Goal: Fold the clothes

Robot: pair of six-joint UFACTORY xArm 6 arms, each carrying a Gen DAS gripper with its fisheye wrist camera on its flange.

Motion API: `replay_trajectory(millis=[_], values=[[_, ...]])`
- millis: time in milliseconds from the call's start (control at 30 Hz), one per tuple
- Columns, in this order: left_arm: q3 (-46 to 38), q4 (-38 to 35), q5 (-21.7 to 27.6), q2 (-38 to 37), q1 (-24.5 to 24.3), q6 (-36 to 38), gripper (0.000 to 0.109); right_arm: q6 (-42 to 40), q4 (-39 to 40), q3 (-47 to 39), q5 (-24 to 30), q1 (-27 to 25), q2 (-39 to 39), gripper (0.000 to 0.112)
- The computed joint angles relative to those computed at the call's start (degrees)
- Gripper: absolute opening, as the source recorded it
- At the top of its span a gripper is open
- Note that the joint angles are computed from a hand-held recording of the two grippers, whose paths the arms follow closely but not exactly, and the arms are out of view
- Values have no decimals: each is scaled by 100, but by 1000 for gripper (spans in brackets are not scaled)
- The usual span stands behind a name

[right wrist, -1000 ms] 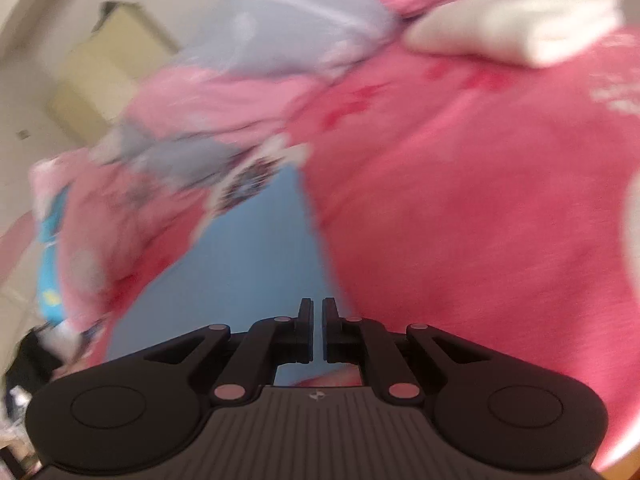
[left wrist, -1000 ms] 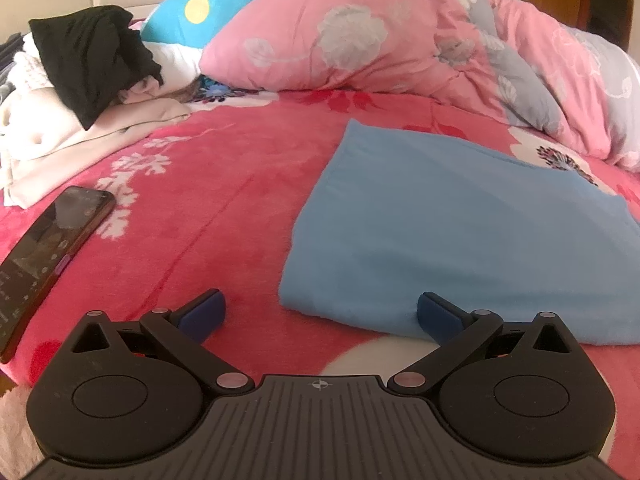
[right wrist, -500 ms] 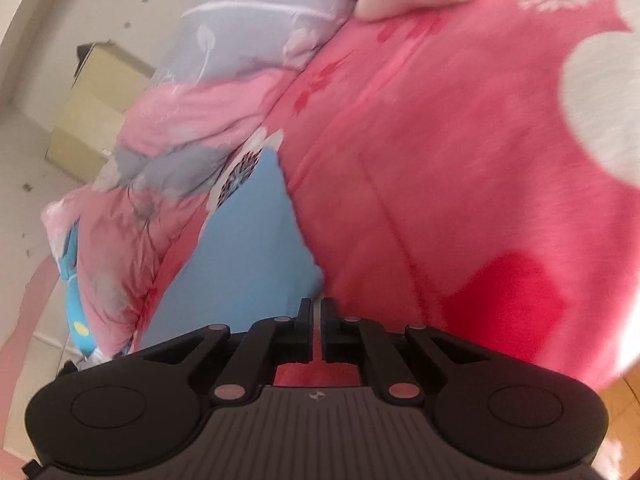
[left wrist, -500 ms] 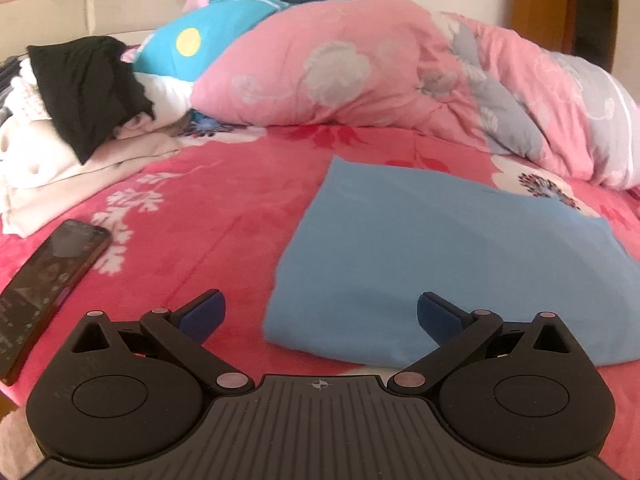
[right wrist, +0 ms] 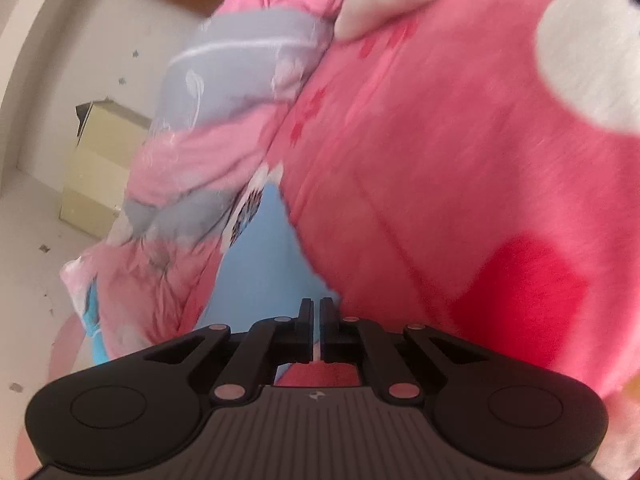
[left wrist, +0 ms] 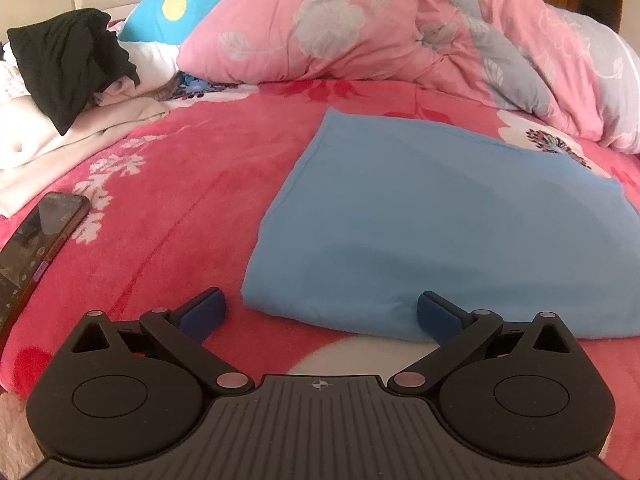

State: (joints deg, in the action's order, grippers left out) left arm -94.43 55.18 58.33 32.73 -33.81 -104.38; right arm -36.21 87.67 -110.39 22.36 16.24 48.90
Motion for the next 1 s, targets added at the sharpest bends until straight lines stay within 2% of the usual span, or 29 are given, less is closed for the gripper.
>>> replay_trajectory(millis=[167,333,533,733,1000], values=[[17,-61,-29,-39,17,43,103,-900,795,212,-27,-22,-105,2],[73,-72,142,-150,-52,-30,103,-1860,1537,244,-81,8,-102,2],[139,51,406,-275,-168,-172,103,-2553,2426,465,327,-144,-188,2],[-184,97,464,-118,-198,78,103,-2750,2611,446,285,-124,-175,2],[-1231,-11,367,553,-160,772,103,-2935,2852,521,386,-156,-194,2]])
